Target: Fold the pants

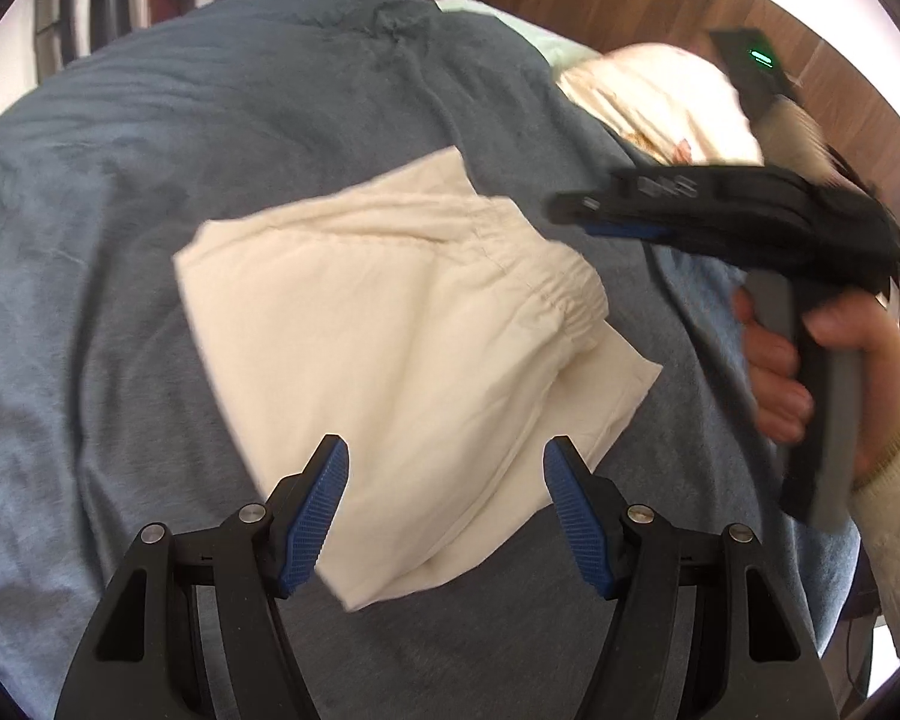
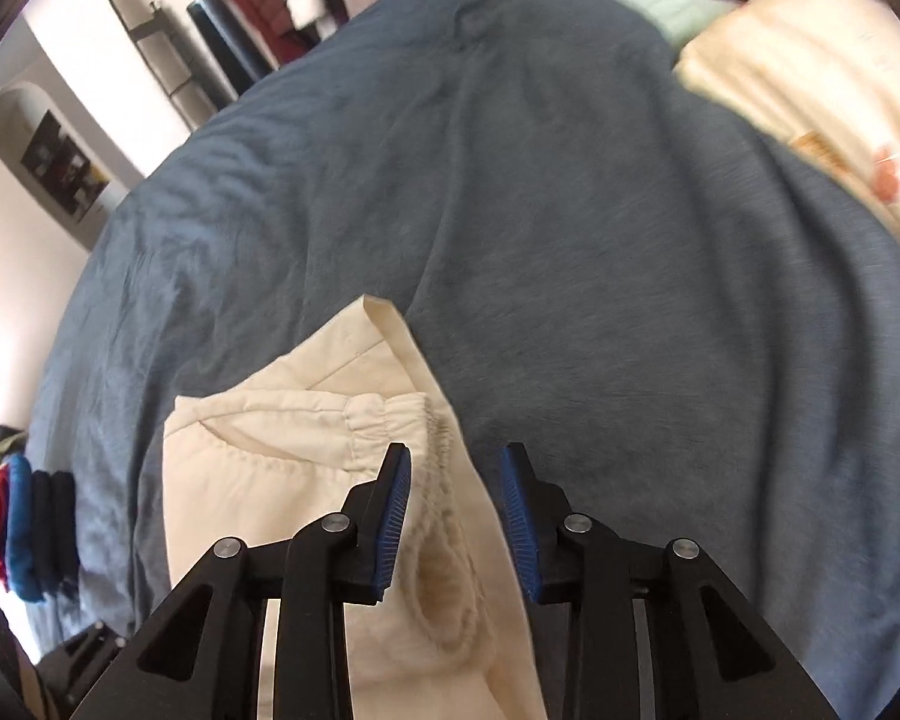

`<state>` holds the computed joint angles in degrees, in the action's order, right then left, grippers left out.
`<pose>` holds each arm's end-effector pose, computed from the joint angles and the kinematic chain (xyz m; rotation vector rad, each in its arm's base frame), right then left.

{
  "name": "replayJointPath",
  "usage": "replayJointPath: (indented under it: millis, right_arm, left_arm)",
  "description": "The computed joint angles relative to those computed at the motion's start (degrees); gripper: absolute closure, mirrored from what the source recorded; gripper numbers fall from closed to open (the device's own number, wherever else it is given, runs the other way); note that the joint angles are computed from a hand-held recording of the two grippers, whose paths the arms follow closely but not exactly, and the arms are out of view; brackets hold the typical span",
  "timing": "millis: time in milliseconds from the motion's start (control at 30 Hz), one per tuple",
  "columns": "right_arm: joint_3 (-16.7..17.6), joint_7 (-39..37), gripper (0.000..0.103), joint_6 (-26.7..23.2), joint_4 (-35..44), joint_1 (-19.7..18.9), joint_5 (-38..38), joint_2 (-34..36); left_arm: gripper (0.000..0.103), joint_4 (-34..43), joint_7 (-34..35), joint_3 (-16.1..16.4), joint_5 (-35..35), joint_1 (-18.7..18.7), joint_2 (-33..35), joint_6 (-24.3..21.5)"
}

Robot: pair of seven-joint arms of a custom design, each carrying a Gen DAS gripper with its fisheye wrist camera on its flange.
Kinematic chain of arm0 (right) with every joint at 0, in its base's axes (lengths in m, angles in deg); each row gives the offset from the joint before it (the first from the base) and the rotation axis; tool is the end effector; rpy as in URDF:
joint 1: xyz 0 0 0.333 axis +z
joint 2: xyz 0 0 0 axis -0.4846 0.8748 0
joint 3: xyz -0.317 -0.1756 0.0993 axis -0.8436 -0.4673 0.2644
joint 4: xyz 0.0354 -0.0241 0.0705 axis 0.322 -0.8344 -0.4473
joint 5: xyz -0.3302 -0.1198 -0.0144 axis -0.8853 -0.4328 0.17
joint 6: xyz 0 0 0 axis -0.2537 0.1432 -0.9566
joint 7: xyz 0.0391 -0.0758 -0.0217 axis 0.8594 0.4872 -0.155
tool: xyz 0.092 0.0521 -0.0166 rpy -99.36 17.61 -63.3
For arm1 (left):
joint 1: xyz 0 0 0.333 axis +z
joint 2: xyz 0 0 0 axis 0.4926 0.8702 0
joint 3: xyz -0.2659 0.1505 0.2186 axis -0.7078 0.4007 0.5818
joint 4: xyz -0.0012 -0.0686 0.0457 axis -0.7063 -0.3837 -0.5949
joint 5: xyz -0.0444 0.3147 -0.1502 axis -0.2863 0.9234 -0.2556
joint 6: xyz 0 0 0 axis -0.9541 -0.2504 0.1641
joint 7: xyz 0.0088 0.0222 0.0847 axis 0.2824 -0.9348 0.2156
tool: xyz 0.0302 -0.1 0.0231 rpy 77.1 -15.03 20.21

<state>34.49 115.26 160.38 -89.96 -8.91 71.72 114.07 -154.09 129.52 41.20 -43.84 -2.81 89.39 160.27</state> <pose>0.6931 0.3257 0.4158 -1.8059 1.8197 -0.2238 0.5955 -0.4464 0.4317 -1.7821 2.2745 -0.8608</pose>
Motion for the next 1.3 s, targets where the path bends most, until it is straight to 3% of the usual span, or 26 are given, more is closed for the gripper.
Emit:
replayJointPath:
  millis: [100,233,300,567,767,1000,1300]
  right_arm:
    - [0.82,-0.18,0.071,3.66,-5.73,-0.17,-0.15,-3.86]
    - [3.56,-2.87,0.071,2.60,-7.76,-1.46,1.35,-4.61]
    - [2.84,-3.10,0.071,-0.19,-7.05,-0.74,1.33,-4.07]
    - [-0.29,-1.13,0.060,0.65,-10.13,0.95,-0.77,-5.14]
    - [0.69,0.50,0.051,0.73,-10.69,-0.42,1.31,-4.33]
    - [0.55,5.72,0.050,2.69,-13.33,-0.60,3.33,-5.15]
    - [-0.09,12.28,0.050,-0.46,-12.04,0.14,3.09,-4.86]
  left_arm:
    - [0.037,-2.02,-2.62,1.52,0.51,-0.85,-1.48,0.83]
    - [0.037,-1.59,-4.51,2.03,1.10,-0.88,-1.13,-0.42]
    - [0.037,-1.39,-5.23,2.16,1.62,-0.92,-0.89,-0.89]
    - [0.037,-0.83,-6.67,2.20,3.09,-0.82,-0.32,-2.45]
    - [0.037,-0.42,-14.41,7.70,8.18,-3.02,-0.46,-1.76]
    - [0.037,4.06,-20.73,10.42,12.56,-1.65,2.75,-2.87]
    - [0.037,14.36,-15.54,6.63,9.72,2.83,10.03,-4.75]
